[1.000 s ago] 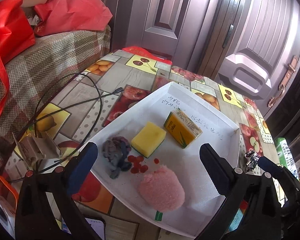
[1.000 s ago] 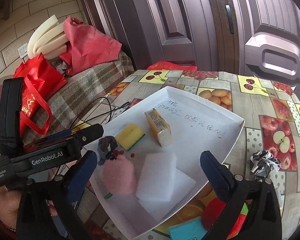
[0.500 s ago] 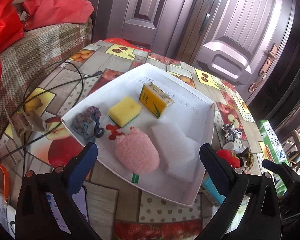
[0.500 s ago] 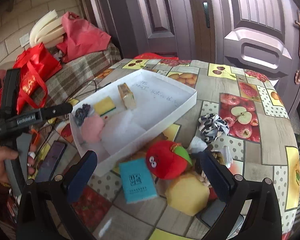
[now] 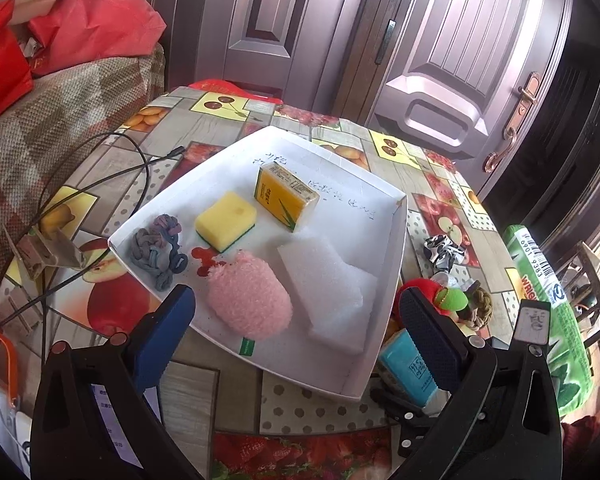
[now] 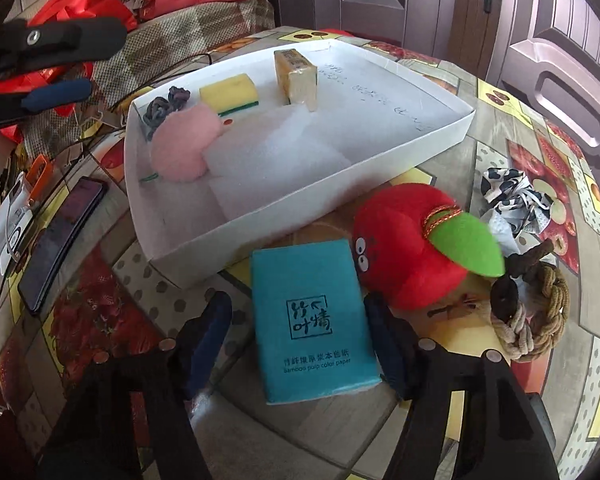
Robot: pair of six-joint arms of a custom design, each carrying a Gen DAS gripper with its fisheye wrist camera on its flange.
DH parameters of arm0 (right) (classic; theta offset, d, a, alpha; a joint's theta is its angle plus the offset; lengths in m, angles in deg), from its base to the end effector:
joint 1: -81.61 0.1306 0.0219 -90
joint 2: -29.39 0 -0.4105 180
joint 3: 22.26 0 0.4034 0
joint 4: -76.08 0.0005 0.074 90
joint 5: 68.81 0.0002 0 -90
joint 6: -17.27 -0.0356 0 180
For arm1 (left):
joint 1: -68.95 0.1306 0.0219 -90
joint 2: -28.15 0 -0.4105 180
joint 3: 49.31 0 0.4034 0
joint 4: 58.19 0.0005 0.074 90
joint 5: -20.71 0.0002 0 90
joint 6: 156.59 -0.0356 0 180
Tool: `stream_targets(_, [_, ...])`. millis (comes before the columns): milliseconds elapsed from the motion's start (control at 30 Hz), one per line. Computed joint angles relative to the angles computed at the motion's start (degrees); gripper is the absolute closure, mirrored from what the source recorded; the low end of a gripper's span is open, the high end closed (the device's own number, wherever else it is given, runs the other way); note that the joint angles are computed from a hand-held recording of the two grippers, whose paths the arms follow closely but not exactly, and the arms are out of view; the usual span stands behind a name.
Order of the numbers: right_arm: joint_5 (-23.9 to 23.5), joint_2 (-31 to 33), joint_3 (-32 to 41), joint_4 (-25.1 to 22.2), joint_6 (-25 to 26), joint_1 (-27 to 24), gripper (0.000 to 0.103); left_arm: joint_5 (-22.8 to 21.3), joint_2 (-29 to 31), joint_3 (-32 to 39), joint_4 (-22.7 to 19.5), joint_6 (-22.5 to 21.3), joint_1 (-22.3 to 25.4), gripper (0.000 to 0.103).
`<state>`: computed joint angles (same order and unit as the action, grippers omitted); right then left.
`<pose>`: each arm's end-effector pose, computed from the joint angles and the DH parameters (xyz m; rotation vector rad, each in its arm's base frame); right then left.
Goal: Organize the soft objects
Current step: 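Drop the rope toy in the tray with the left gripper while the right gripper releases the foam block there, then grasp the teal tissue pack with the right gripper while the left gripper grasps the round yellow sponge, then grasp the teal tissue pack with right gripper while left gripper holds round yellow sponge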
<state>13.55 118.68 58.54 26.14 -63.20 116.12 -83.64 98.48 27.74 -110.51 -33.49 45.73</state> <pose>0.3872 0.2714 0.3883 -1.0253 2.4036 0.3301 0.3342 -0.1343 0.4867 -0.3213 2.3211 -0.1910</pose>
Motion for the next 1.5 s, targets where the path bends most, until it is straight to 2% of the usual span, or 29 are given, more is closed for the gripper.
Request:
stream_targets(33, [0.0,-1.3,-1.4,1.2,0.6,0.3,0.051,0.5,0.3,0.1,0.2,-0.5,-0.1,0.000])
stream_targets(67, [-1.3,-2.2,-2.0,0.3,1.3,0.3,0.053,1.2,0.6,0.2,0.3,-1.2,-0.4,0.000])
stream_targets(167, [-4.1,-6.3,-5.0,-1.6,2.4,-0.2,0.053,3.7,2.1,0.7,1.3,-4.3,-2.0,0.000])
stream_targets(267, [-3.2,-11.7,-8.4,-2.2,1.6,-2.2,0.053,6.8,4.2,1.8,1.9,-8.7,-4.4,0.000])
stream_targets(400, [-4.1,-18.1,-10.8,-2.5,-5.2,-10.5,0.053,11.1,7.6,3.4,2.2,-13.3,-8.7,0.000])
stream_targets(500, [-5.1,-21.4,-11.3,-2.1,-10.2,-18.2,0.053,12.7,11.8,5.6,1.0,-16.8,-11.9,0.000])
stream_targets(633, [-5.2,-24.2,-12.0,-1.4,-12.8,-24.4,0.053,11.4,17.8,8.8,-1.3,-20.7,-14.8,0.001])
stream_targets(867, [-5.8,-25.6,-13.5,-0.3,-15.9,-27.5,0.053,9.4,24.3,13.0,-4.4,-23.2,-16.2,0.003])
stream_targets(933, [-6.1,-25.5,-13.5,-0.5,-16.6,-28.0,0.053,8.5,25.5,13.7,-4.2,-24.3,-16.4,0.011])
stream_targets(967, [-6.1,-25.9,-13.8,-0.7,-16.9,-28.1,0.053,8.2,26.1,13.9,-4.5,-24.9,-16.4,0.020])
stream_targets(1067, [-6.1,-26.2,-13.7,-0.4,-17.2,-28.1,0.053,8.3,25.1,12.4,-1.5,-25.1,-15.7,0.039])
stream_targets(1100, [-6.1,-26.3,-13.6,-0.3,-17.0,-28.1,0.053,8.7,24.9,12.2,-1.4,-24.9,-15.5,0.042])
stream_targets(1167, [-6.0,-26.3,-13.1,0.2,-17.2,-27.8,0.053,8.9,23.5,10.9,-0.3,-23.9,-15.3,0.044])
stream_targets(1300, [-6.9,-26.1,-12.0,1.7,-17.5,-26.8,0.053,6.1,19.4,8.7,0.4,-20.2,-15.8,0.044])
stream_targets(1400, [-7.4,-25.7,-11.0,2.6,-17.2,-24.8,0.053,3.8,15.8,8.6,0.5,-16.5,-15.7,0.044])
stream_targets(1500, [-7.4,-25.3,-9.8,3.8,-17.0,-22.1,0.053,0.4,12.4,9.1,0.5,-15.0,-16.0,0.044])
